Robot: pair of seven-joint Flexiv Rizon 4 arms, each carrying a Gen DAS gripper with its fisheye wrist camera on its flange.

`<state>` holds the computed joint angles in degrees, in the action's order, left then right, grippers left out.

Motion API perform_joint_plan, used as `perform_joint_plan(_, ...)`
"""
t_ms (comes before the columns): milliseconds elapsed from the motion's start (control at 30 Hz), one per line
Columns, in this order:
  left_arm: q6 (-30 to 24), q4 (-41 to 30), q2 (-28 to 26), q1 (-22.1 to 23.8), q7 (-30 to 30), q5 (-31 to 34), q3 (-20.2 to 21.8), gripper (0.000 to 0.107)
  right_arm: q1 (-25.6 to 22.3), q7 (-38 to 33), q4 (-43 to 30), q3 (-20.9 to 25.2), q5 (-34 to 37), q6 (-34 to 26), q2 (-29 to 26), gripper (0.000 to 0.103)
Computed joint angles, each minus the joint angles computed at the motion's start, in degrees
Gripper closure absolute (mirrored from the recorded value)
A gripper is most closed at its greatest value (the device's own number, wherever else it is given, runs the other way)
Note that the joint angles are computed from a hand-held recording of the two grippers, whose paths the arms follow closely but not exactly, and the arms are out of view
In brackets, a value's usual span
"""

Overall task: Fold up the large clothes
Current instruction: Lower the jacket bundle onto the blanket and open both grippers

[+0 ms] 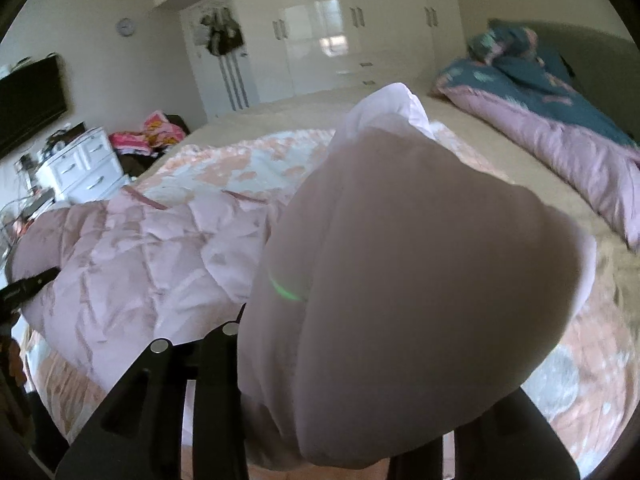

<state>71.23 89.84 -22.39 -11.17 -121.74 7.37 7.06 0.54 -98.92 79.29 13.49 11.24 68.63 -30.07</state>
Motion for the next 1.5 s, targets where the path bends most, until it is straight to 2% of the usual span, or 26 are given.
perform_joint_plan(100, -0.06, 1.14, 0.01, -0.28, -1.12, 0.44, 0.54, 0.071, 0.39, 3.6, -0.16, -1.34, -0.06, -2.1, -0.78, 0.064)
perform_joint_plan(300, 1.21, 3.45, 0.1, -1.21, -4.25, 2.44, 1.86, 0.066, -0.89, 6.41, 0.71, -0.65, 2.55, -2.94, -0.99, 0.053)
perform_joint_plan(433, 1.95, 5.72, 0.94, -0.31, -4.42, 1.55, 1.02, 0.058, -2.0, 8.58, 0.91, -0.1, 4.67, -5.21, -0.49, 0.036)
perform_joint_plan(600, 0.74, 8.74, 3.77, 0.54, -3.28, 0.22, 0.23, 0.034, -3.95, 8.29, 3.63, 0.15, 7.66, -7.08, 2.28, 0.021)
perform_joint_plan(667, -1.53, 8.41, 5.02, -1.07, -5.91, 3.58, 2.13, 0.022, -3.82, 8.81, 5.86, -0.73, 7.85, -6.84, 4.3, 0.017)
perform_joint_plan(800, -2.13, 10.33, 7.91, -0.03, -6.7, 5.35, 0.98, 0.015, -2.18, 9.6, 11.62, -3.06, 5.63, -2.43, 8.57, 0.009)
perform_joint_plan(1000, -2.89, 12.55, 12.77, 0.56, -9.18, 10.35, -0.18, 0.013, -1.95, 7.18, 17.59, -3.16, 3.91, 4.5, 13.91, 0.005)
perform_joint_plan(1133, -4.25, 12.37, 15.16, 1.08, -10.46, 12.8, -2.0, 0.013, -2.39, 3.37, 19.37, -1.98, 5.47, 6.37, 17.09, 0.004)
perform_joint_plan(1333, -6.18, 11.68, 17.37, 1.01, -13.5, 16.45, -4.63, 0.013, -1.53, -4.52, 20.24, -1.18, 10.3, 5.67, 21.63, 0.004)
perform_joint_plan(1500, -6.14, 11.37, 18.14, 0.48, -15.05, 18.18, -6.29, 0.013, 0.92, -8.57, 21.63, -2.47, 13.18, 5.0, 24.85, 0.004)
